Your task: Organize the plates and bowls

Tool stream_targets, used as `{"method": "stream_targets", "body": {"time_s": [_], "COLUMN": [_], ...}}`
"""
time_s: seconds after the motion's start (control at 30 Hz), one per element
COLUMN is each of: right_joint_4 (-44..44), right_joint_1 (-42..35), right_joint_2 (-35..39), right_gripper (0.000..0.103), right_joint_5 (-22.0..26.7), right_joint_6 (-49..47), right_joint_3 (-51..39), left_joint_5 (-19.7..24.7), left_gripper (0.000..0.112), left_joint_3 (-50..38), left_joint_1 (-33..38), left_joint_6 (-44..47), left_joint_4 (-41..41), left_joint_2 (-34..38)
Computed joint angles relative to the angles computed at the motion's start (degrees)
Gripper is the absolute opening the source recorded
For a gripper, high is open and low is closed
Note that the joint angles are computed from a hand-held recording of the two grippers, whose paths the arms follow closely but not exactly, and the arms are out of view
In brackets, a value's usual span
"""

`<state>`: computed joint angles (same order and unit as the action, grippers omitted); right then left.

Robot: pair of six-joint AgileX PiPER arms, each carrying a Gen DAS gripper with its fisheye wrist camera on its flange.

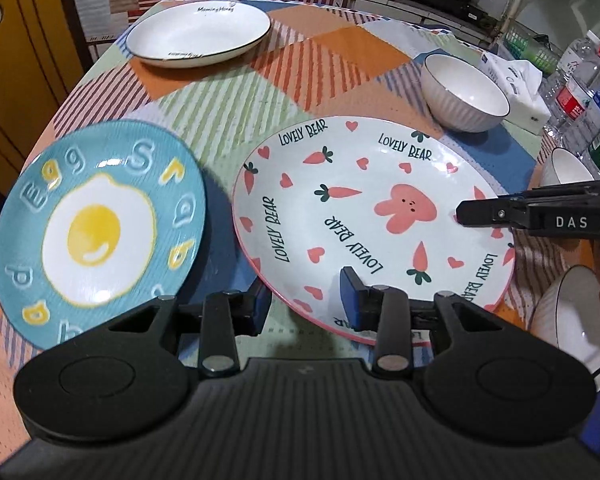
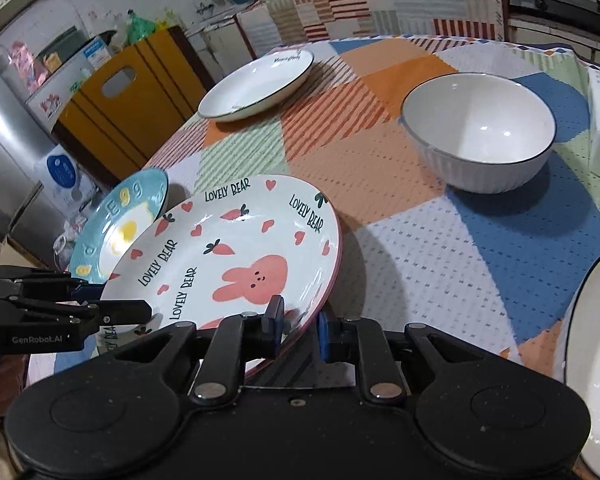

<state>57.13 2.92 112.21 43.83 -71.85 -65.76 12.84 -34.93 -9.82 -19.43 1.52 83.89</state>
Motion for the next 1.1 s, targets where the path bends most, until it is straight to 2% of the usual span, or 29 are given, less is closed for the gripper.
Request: {"method": "stream_targets", "body": {"time_s": [0.37, 0.67, 0.83, 0.93, 1.0, 1.1], "right_joint_4": [2.89, -0.38, 0.73, -5.54, -8.04, -15.65], "right_joint_1": [1.31, 6.00, 7.24, 8.53, 9.90, 11.70], "right_joint_2": [4.63, 9.74, 9.75, 10.35, 9.41, 8.51], "right_gripper": [0.022, 0.022, 0.024, 0.027, 0.030, 0.035], "right_joint_5": [-2.67, -8.93, -11.95, -12.87, -14.94, -16.04], "right_joint_6": [2.56, 10.41, 9.71, 16.92, 17.83, 24.41], "right_joint_3": [-7.03, -14.07, -12.77, -13.83, -12.89, -13.18], "left_joint_5": [4.43, 9.77, 11.38, 11.95, 12.14, 12.54], "left_gripper": [0.035, 0.035, 0.035, 0.037, 0.037, 0.037], "left_joint_3": [-13.67, -26.75, -29.33, -29.84, -29.86, -28.76], "left_joint_1": [3.89, 7.91, 8.49, 8.05, 8.17, 7.81], "left_joint_6": [6.98, 14.76, 15.63, 12.92, 13.07, 13.54], "left_joint_4": [-0.35, -4.91, -5.22, -3.95, -4.35, -2.87], "left_joint_2": [9.19, 20.69, 23.53, 24.87, 24.90, 23.16]}}
